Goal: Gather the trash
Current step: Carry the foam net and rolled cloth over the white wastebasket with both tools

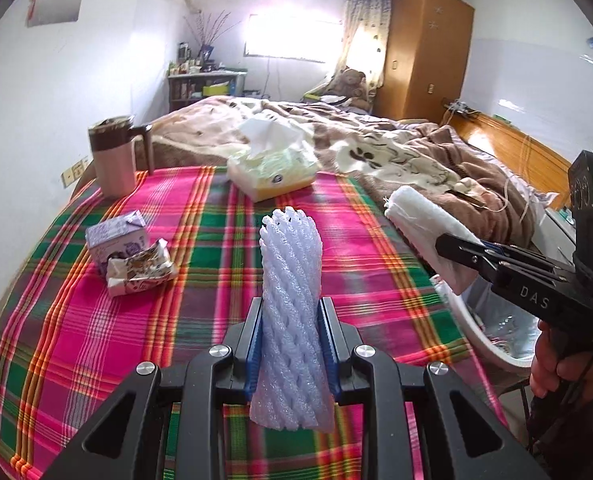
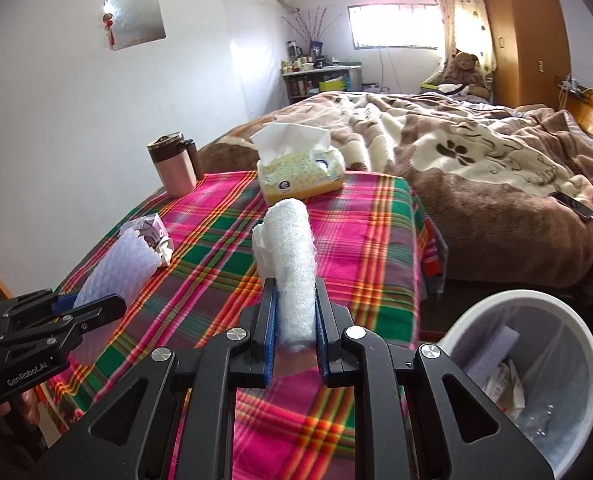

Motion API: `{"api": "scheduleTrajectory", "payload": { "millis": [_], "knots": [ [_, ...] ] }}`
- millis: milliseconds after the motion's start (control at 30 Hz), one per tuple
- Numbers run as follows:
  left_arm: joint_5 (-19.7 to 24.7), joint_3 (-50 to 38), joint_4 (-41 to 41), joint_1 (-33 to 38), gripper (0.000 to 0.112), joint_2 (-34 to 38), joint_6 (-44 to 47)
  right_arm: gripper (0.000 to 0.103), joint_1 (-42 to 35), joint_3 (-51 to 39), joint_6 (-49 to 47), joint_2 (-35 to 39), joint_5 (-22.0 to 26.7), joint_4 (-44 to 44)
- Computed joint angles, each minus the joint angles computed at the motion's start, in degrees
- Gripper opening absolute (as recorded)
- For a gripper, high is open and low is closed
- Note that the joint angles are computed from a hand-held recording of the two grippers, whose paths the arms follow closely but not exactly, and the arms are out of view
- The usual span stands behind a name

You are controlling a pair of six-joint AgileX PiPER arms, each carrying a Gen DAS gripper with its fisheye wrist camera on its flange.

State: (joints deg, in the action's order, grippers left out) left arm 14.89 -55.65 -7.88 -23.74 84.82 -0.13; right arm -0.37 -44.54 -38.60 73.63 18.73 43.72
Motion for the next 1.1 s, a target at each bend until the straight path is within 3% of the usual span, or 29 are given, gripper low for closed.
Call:
{"api": "scheduleTrajectory", "payload": {
  "millis": [467,800,1100],
  "knots": [
    [0.01,-1.95,13.79,-10.25,0.027,-1.17,-14.25,0.017,-11.06,7.38,2.24,-11.59,3.22,-1.40],
    [-0.10,-5.96,17.12,-16.78,0.027,2.00,-17.83,0.017,-22.85,11.26,4.21,-18.65,4.97,-3.64],
    [0.65,-10.49,17.62,-21.34,0.027,5.73,-18.32,0.017,-31.28,12.03,1.38,-20.39,7.57,-2.12]
  ]
}}
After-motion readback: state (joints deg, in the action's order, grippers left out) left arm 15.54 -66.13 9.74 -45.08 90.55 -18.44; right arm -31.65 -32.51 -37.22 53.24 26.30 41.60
